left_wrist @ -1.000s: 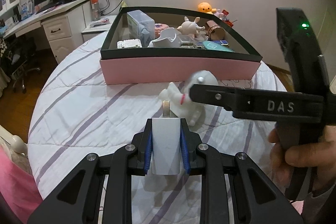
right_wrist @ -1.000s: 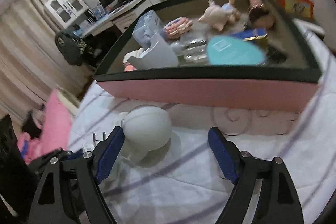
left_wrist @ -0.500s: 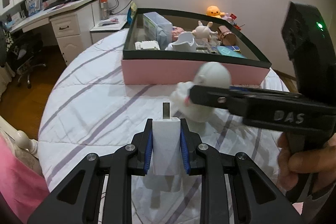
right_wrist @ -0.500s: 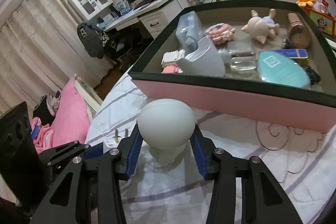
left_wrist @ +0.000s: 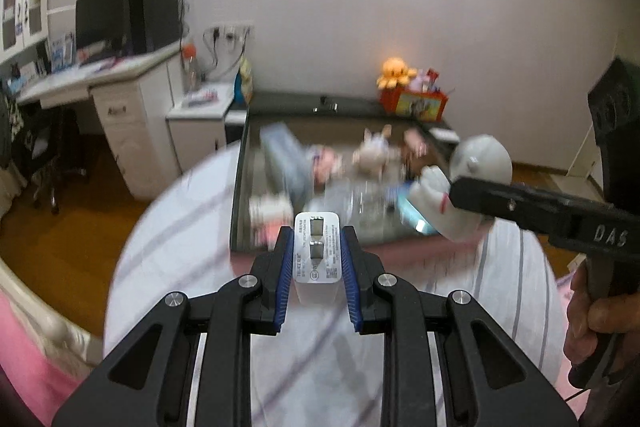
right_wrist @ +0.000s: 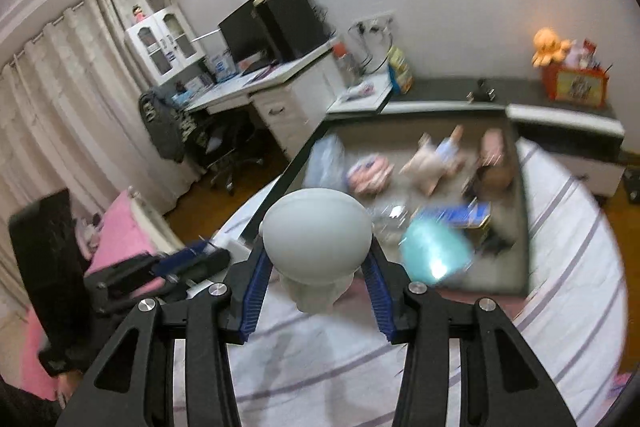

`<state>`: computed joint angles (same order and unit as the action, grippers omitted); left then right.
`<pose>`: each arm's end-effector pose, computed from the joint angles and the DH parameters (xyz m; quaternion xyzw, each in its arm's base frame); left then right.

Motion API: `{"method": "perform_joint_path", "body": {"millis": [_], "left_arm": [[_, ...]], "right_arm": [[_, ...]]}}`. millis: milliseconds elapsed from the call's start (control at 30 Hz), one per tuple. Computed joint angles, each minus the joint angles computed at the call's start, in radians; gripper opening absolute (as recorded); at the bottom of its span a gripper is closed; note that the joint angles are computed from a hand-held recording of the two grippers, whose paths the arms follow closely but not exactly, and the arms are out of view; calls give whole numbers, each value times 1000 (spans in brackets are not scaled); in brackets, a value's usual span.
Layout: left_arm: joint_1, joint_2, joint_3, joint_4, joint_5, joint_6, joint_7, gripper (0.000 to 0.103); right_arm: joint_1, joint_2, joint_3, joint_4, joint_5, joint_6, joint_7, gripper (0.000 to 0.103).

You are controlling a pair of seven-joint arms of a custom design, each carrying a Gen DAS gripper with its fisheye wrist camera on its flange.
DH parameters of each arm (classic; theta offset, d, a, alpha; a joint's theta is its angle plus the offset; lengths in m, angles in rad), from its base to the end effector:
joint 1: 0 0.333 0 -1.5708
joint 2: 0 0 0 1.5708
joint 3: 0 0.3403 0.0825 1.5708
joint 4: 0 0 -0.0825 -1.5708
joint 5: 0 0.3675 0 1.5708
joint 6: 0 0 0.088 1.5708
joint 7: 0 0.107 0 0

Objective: Organize rigid objects
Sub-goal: 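Carry the power bank into the box with the left tool while the right carries the toy, then open both tools to drop the power bank and toy in the box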

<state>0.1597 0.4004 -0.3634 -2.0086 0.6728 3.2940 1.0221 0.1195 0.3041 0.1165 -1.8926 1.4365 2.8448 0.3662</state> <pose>0.6166 -0.1662 0.4049 -0.5430 0.7172 -0.3809 0.2140 0.6304 0.0913 0.4146 -0.6686 0.5856 -0.1045 0.4462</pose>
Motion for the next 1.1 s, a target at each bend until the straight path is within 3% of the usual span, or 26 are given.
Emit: {"method": "perform_joint_path", "body": {"millis": [67,200,500,533,600,633,667,700,767,833,867,933,1000,1067,1100], "left_arm": [[54,42,-74,68,-8,-31,24,23],[85,138,-159,214,-59,-112,116,23],[-27,350,-161,533,-189,-321,288,24],[-52,367,-138,564,-201,-335,286,24],[-79,387,-114,598,-228,-353,295,34],[-86,387,-102,597,-240,-347,297,52],[-106,378,-68,587,-246,-324,274,73],[-117,366,-43,571,-254,-300,264,81],[-144,325,20,511,-259,-223,226,99],[-158,285,61,456,-251,-176,192,102],[-164,263,81,427,-241,-158,175,103],[-180,223,123,377,-218,-130,137,103],[-240,166,221,305,-183,-74,68,103],[-276,115,285,234,-152,-28,17,103],[-305,89,328,196,-139,-2,-9,103]], "right_arm": [[3,21,-15,40,-46,23,45,46],[18,88,-45,120,-234,77,216,46],[47,247,-114,280,-573,65,561,47],[45,256,-115,284,-596,67,582,47],[55,284,-138,305,-660,60,656,48],[55,289,-141,302,-683,63,677,50],[61,295,-153,303,-712,61,709,61],[56,296,-148,297,-726,70,723,80],[41,289,-127,271,-736,114,739,89],[18,274,-100,244,-739,136,747,94],[15,264,-96,226,-741,147,758,103],[22,236,-93,180,-748,194,769,103],[38,193,-96,115,-750,252,784,103],[58,152,-102,55,-753,303,803,103],[44,124,-73,16,-741,341,789,103]]}}
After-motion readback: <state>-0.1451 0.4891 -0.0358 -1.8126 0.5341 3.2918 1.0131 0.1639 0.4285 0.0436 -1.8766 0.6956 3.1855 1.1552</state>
